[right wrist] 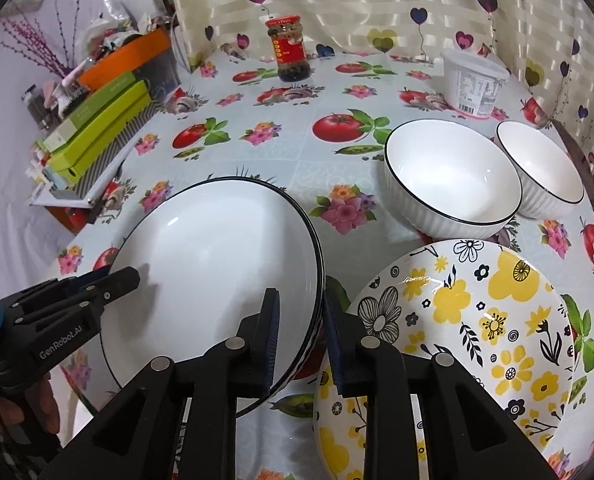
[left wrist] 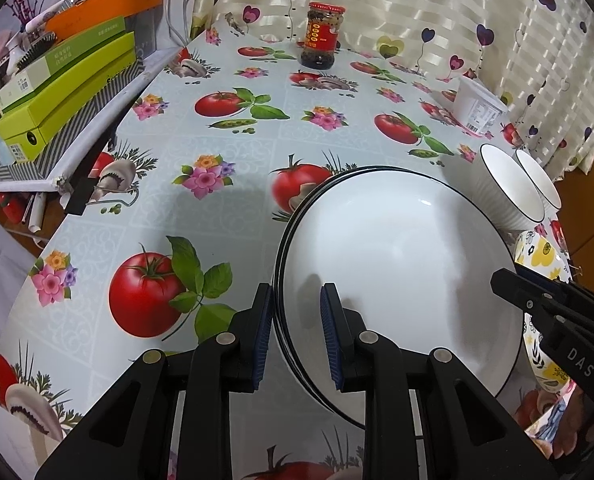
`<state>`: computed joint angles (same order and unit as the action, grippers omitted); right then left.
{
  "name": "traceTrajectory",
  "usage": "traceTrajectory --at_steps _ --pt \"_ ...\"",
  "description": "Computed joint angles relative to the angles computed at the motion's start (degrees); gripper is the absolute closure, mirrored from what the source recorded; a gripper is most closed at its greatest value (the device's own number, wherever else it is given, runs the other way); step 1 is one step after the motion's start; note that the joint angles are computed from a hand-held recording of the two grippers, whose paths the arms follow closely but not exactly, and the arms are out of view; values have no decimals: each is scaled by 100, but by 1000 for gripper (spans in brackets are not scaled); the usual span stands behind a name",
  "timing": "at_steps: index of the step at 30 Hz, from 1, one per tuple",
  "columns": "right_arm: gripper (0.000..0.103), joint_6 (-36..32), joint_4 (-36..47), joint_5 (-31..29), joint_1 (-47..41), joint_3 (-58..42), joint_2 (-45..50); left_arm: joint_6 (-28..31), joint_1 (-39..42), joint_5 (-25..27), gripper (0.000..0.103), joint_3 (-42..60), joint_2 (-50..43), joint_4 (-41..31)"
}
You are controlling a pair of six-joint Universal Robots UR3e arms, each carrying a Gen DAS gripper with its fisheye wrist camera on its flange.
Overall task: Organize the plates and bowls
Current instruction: 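Set the white plate onto the white plate stack and open both grippers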
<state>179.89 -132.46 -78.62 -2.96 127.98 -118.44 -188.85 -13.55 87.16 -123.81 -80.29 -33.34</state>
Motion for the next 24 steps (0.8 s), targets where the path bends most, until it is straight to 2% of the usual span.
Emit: traceTrajectory --at_steps 5,16,24 --pt "77 -102 -413 -288 260 149 71 15 56 -91 79 -123 96 104" --pt "77 -508 -205 330 -167 483 -927 134 92 -197 77 -294 433 247" --pt "77 -448 -327 111 165 691 -1151 148 81 -206 77 -477 638 259"
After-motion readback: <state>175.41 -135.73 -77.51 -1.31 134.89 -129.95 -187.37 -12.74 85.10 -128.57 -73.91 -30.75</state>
